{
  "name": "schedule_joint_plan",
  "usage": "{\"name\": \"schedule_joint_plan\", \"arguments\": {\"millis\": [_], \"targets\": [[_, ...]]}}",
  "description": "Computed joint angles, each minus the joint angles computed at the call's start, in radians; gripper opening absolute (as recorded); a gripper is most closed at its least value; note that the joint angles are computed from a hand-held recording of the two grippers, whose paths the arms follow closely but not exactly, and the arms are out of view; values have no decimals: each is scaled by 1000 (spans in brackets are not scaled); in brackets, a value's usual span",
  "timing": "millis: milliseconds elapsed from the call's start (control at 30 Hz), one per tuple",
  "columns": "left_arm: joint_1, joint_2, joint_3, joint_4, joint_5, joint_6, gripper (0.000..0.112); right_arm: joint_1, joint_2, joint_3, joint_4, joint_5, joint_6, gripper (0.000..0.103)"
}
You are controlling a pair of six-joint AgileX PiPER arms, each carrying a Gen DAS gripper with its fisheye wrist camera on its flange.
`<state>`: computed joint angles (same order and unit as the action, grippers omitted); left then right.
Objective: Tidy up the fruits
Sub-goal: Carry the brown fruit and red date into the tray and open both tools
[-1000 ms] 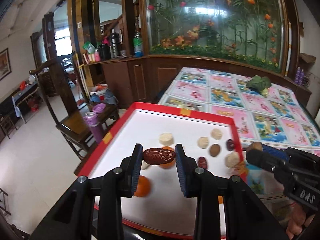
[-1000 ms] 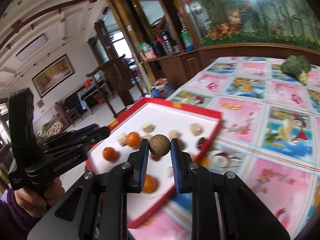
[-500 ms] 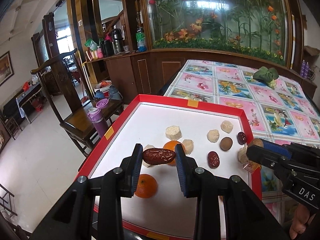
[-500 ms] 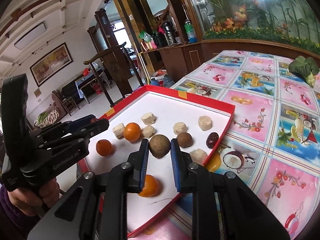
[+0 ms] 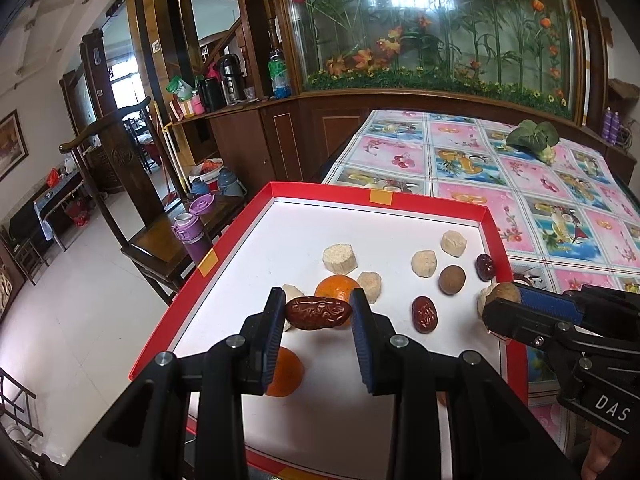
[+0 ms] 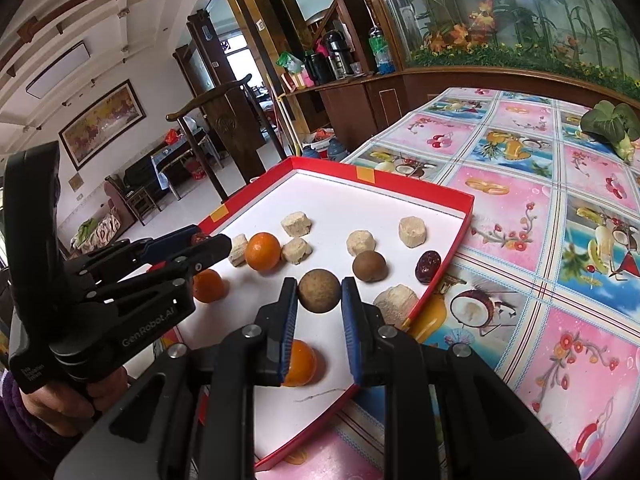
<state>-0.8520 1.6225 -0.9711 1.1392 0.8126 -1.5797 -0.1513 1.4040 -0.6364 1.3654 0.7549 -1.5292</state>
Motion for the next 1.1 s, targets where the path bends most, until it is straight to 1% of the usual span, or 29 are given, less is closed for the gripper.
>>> {"name": "schedule_joint_plan", "arguments": {"millis": [233,433,600,967,1033,1100], "targets": [[5,15,-12,-8,-3,12,32,16,29,-24,-25,-6,40,24],[12,37,-20,-16,-5,21,32,38,48,-44,-36,-39,74,24],[20,57,-31,-27,-12,34,32,71,73,-65,-72,-91,122,25],[24,100,-59,-77,-9,73,33,79,96,-87,-135,-107,192,25],[22,105,-62,-84,-2,74,33,76,102,-90,-134,-101,192,25],[25,108,-65,-98,4,80,33,81,99,-89,-138,-113,188,25]]}}
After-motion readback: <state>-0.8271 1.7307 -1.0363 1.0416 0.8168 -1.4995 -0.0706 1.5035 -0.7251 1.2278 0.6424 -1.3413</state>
